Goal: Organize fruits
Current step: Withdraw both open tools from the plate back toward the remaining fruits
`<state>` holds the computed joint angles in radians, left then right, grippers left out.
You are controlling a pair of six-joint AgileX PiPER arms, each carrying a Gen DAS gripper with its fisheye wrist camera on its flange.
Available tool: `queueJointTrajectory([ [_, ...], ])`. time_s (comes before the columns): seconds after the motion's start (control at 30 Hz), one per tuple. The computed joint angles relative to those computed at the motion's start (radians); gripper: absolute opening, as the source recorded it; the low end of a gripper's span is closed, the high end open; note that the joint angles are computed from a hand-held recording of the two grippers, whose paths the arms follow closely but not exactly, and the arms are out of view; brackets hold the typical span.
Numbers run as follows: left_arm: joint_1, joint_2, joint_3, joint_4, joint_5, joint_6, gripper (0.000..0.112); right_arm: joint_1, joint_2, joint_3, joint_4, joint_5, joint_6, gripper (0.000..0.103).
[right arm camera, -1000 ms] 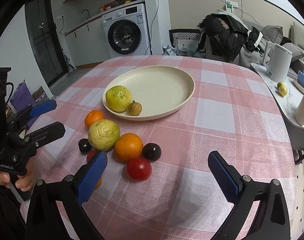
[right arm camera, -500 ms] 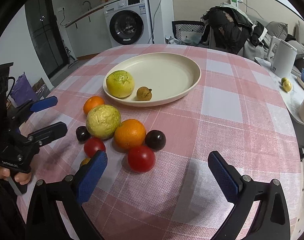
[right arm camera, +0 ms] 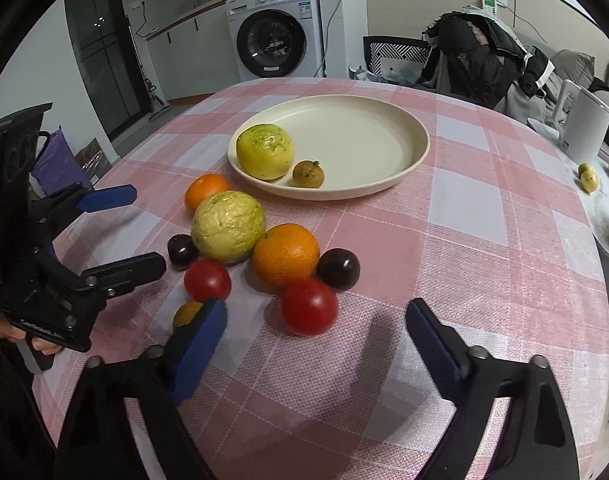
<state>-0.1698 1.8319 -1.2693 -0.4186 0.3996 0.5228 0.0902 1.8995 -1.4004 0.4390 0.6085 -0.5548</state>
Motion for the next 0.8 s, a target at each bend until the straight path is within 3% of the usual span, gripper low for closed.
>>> queueJointTrajectory([
  [0.53, 0.008, 0.023, -0.020, -0.001, 0.015, -0.003, 0.102, -0.006, 0.013, -0.007, 0.067, 0.051, -0.078, 0.074],
  [0.8, 0.009, 0.024, -0.020, 0.001, 0.016, -0.004, 0.102, 0.005, 0.007, 0.008, 0.060, 0.039, -0.086, 0.060],
])
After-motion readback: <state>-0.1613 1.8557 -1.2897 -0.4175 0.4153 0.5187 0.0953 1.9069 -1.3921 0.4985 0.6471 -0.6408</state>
